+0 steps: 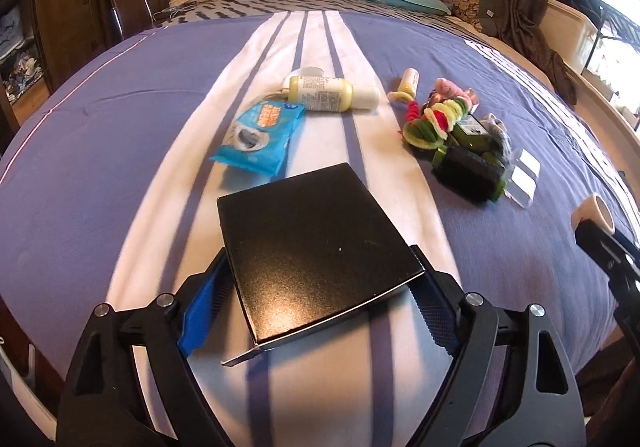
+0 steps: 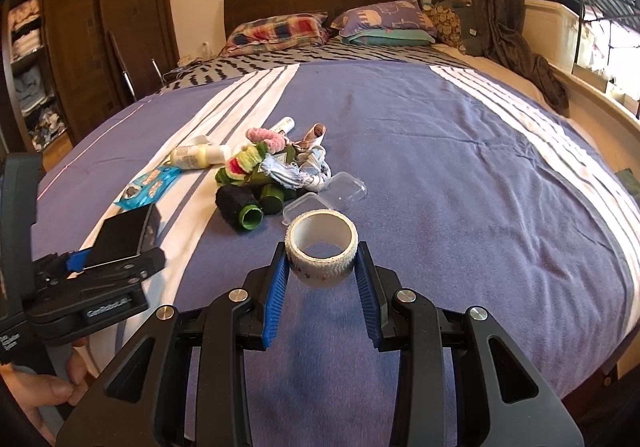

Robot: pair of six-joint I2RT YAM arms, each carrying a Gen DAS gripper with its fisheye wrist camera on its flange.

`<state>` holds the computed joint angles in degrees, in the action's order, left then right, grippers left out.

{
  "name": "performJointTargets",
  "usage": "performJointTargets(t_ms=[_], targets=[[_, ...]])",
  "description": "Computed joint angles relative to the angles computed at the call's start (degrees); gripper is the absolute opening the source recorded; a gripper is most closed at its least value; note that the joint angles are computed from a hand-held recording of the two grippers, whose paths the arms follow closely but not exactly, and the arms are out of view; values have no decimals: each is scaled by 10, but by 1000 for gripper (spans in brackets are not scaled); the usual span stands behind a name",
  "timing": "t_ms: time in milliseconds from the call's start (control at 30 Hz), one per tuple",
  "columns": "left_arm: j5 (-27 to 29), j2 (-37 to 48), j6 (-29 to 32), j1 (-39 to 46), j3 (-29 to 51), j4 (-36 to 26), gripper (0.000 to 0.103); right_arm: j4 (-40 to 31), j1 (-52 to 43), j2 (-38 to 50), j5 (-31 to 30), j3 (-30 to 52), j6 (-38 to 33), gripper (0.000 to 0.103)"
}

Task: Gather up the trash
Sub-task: 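Carry the box and tape roll down over the black floor bin with both grippers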

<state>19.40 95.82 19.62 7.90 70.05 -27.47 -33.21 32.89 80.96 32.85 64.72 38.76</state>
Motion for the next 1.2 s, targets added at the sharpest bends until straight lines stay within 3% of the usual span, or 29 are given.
performJointTargets(t_ms=[300,533,733,833,933,1200], targets=[[86,-110,91,103,-59,-35,81,-90,85,-26,53,15,67,34],[197,-193,196,212,-67,-133,81,-186,197,-43,116,41,163,34],[254,-223,318,293,-88,-221,81,-265,285,-30,146,57,257,34],[263,-229,391,329,-111,-262,81,-297,323,-15,145,55,310,34],[260,-220,449,352,-140,-281,81,-280,341,-17,119,21,341,34],[175,-166,495,354,-249,-186,81,-183,348,-12,40,-95,384,34]])
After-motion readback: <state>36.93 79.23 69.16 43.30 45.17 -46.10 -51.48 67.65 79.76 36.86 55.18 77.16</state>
